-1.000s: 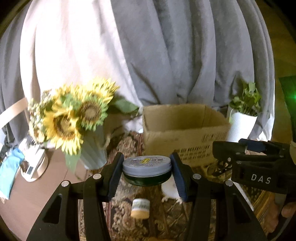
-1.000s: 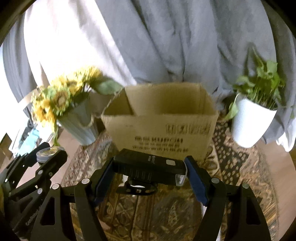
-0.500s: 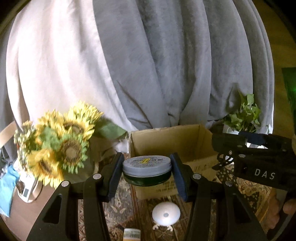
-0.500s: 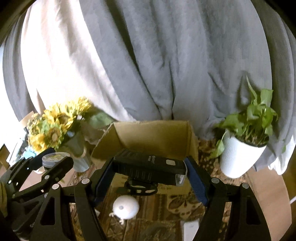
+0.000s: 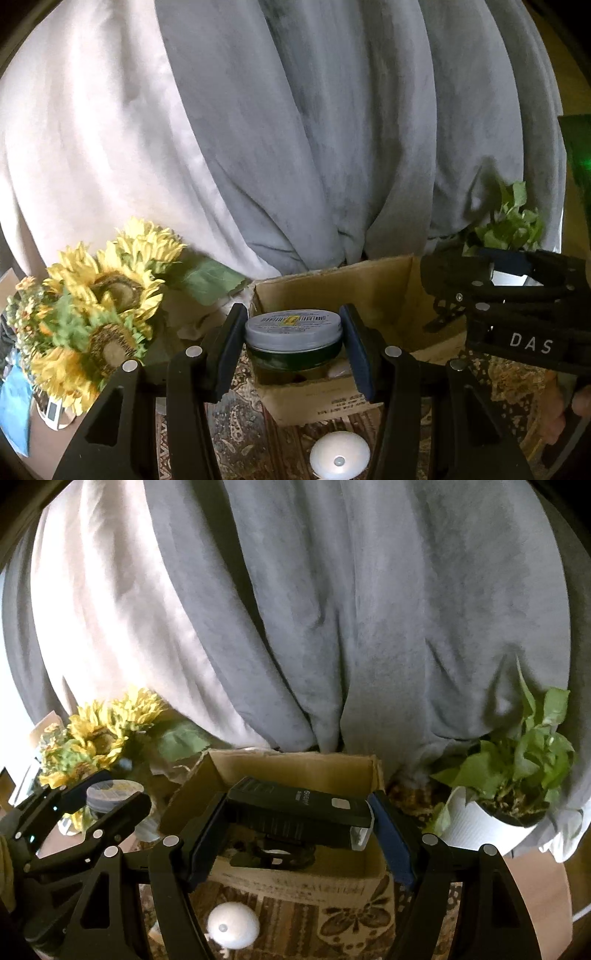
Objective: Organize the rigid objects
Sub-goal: 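Lift the black object with the right tool while the left tool carries the tin toward the box, then lower tin and black object into the box and open both tools, then withdraw both tools from the box back over the rug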
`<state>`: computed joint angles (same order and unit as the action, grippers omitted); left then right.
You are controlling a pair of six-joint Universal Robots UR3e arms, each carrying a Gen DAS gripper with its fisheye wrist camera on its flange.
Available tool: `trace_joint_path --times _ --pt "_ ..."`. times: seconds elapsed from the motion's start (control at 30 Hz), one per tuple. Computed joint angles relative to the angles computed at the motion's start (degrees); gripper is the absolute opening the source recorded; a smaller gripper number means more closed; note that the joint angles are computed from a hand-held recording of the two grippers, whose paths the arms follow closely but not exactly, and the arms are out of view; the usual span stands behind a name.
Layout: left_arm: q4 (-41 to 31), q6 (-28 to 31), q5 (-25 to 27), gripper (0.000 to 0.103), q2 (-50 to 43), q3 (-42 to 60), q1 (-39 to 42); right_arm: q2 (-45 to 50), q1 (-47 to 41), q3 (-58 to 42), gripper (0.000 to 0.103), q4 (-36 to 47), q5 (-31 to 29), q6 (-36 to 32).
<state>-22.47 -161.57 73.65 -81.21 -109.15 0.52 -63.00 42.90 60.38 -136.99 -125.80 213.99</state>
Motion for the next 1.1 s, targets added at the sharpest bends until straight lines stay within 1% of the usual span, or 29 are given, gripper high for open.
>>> trace_joint_path --times 0.2,0.43,0.5,0.53,0.6,0.63,0.73,0.87,1.1 --pt "-0.6 0.4 3.1 0.051 -7.8 5.6 -2.8 1.3 -3.2 -0.8 0.076 0.5 3.6 -1.7" --pt "-4.2 0.5 4.4 0.051 -15.2 12.4 -4.2 3.9 -6.9 -3.6 0.076 2.0 7.8 -3.3" --pt "-6.3 0.5 4.4 0.051 -16.9 14.4 -4.4 4.4 -8.0 -4.0 0.076 2.5 9.0 -3.4" --pt "-7.5 0.4 4.5 0.053 -17.7 15.4 -4.5 4.7 -8.7 -4.4 0.077 3.2 9.8 -3.2" --pt "-7.7 -0.1 4.8 0.067 -18.7 16.2 -4.6 4.8 -9.7 -4.6 0.079 4.0 11.0 -2.7" --pt "-7.5 -0.3 4.9 0.069 -18.9 16.4 -4.6 5.1 -9.9 -5.0 0.081 4.6 11.0 -2.3" --pt "-6.8 -0.7 4.8 0.070 -18.9 16.0 -4.4 5.6 -10.1 -5.8 0.084 5.8 10.0 -1.9" --pt "-6.0 -0.6 4.4 0.071 -17.3 14.4 -4.0 5.4 -9.7 -5.6 0.085 5.7 9.2 -1.7" --pt "-3.5 0.1 2.6 0.071 -9.9 7.0 -1.2 4.4 -5.9 -4.8 0.085 5.4 3.2 -0.1"
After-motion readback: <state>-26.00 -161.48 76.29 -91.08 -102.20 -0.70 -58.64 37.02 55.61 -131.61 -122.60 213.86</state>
